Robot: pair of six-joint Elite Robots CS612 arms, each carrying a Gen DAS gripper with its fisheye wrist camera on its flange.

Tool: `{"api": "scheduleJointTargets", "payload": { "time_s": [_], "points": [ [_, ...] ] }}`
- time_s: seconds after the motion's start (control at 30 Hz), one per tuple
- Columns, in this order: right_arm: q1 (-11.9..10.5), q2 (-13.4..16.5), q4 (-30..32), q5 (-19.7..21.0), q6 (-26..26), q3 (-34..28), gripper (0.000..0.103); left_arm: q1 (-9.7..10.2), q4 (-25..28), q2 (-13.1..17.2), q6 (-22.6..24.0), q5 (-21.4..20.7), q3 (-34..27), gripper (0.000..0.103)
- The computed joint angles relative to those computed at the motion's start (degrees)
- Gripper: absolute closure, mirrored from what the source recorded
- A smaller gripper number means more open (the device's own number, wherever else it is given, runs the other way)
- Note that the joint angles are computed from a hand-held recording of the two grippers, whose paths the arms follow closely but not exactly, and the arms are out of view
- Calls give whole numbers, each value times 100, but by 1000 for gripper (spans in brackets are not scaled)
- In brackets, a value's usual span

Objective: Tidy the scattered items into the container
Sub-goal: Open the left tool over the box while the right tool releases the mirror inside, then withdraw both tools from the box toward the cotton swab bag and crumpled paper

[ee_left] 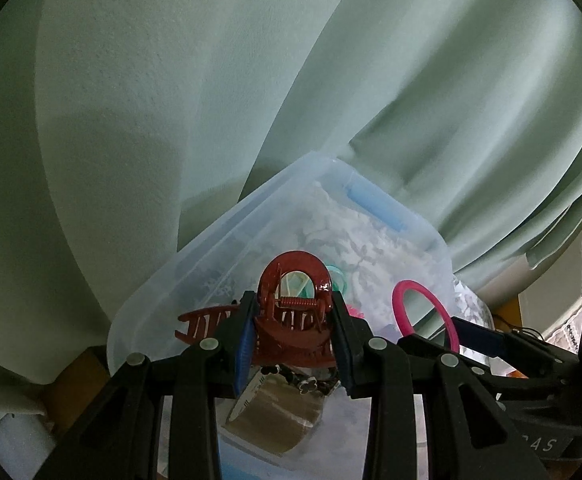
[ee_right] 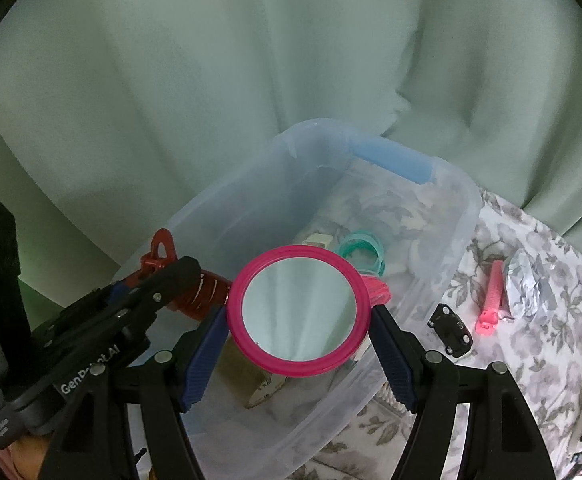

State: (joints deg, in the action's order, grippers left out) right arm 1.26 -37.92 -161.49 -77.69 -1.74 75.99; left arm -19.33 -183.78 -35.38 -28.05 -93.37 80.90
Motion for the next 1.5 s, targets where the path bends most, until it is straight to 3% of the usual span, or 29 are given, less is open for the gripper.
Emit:
{"api": "scheduleJointTargets", "payload": {
  "time_s": [0.27,0.4,0.6,1.1,1.5],
  "points": [
    [-24,27,37,109,-15,-7,28,-6,34,18,-11,42,-49,65],
    [-42,41,28,191,-32,-15,28,-6,3,17,-84,120,-46,51],
    [-52,35,-52,230,-12,31,27,-15,-39,-6,-119,211,-15,45],
    [-80,-109,-283,270,118,288,27,-91,-124,-82,2,263,59,36],
    [-131,-261,-547,397,200,559,27,-222,-177,-178,283,416,140,35]
  ]
}}
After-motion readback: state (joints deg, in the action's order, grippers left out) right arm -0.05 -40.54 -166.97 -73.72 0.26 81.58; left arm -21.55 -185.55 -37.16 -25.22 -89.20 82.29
